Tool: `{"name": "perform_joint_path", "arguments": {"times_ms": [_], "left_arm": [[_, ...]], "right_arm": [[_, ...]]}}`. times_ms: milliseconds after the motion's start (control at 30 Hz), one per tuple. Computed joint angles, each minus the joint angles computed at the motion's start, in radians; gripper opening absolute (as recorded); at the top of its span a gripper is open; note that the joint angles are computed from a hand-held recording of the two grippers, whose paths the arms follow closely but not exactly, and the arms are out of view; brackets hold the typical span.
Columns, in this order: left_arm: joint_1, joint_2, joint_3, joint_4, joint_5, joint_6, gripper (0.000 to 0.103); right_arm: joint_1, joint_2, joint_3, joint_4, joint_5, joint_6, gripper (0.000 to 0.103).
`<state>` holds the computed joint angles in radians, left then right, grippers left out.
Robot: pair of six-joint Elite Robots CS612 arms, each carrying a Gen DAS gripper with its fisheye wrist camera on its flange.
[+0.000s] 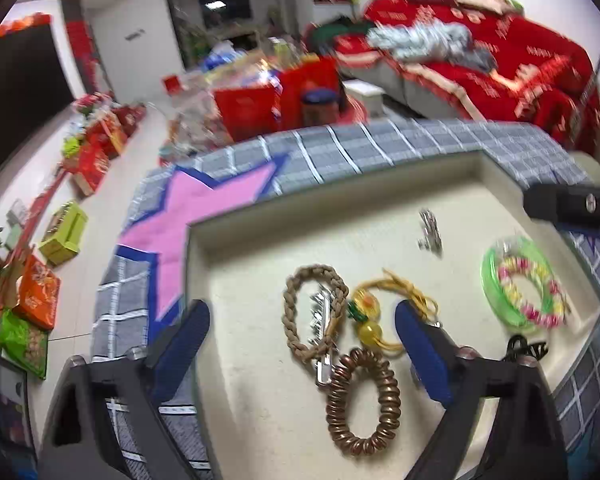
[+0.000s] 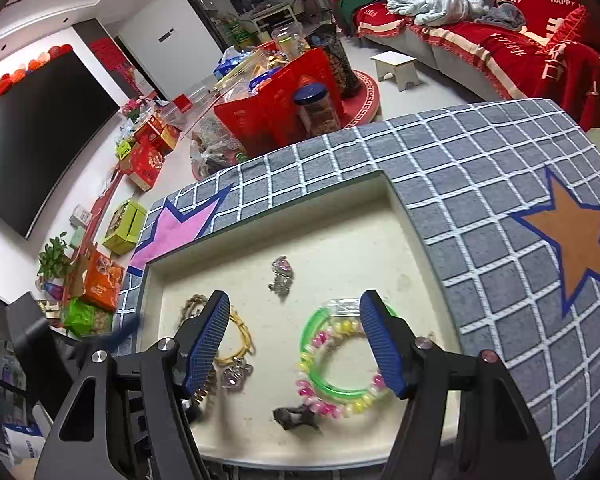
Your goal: Organize jewelry
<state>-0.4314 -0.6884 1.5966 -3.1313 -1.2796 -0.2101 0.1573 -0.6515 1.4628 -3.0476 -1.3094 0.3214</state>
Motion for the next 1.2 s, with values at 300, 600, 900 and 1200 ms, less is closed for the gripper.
{"name": "perform_joint_path", "arguments": {"times_ms": [300, 600, 900, 1200], "left_arm": [[-0.002, -0.008, 0.001, 0.016, 0.006, 0.023, 0.103], [-0.007, -0.025, 0.021, 0.03, 0.002, 0.016, 0.103], [-0.012, -0.053, 0.077, 0.015, 0.005, -0.033, 0.103], [-0.035, -0.094, 0.176, -0.066, 0.037, -0.106, 0.103]], "right_arm": [[-0.009, -0.012, 0.024, -0.001, 0.002, 0.006, 0.071], [-0.002, -0.013, 0.035, 0.005, 0.01, -0.024, 0.089], [0.015, -0.034, 0.092, -0.072, -0.07, -0.087, 0.103], [0.035, -0.06, 0.171, -0.22, -0.158, -0.155, 0.103]]}}
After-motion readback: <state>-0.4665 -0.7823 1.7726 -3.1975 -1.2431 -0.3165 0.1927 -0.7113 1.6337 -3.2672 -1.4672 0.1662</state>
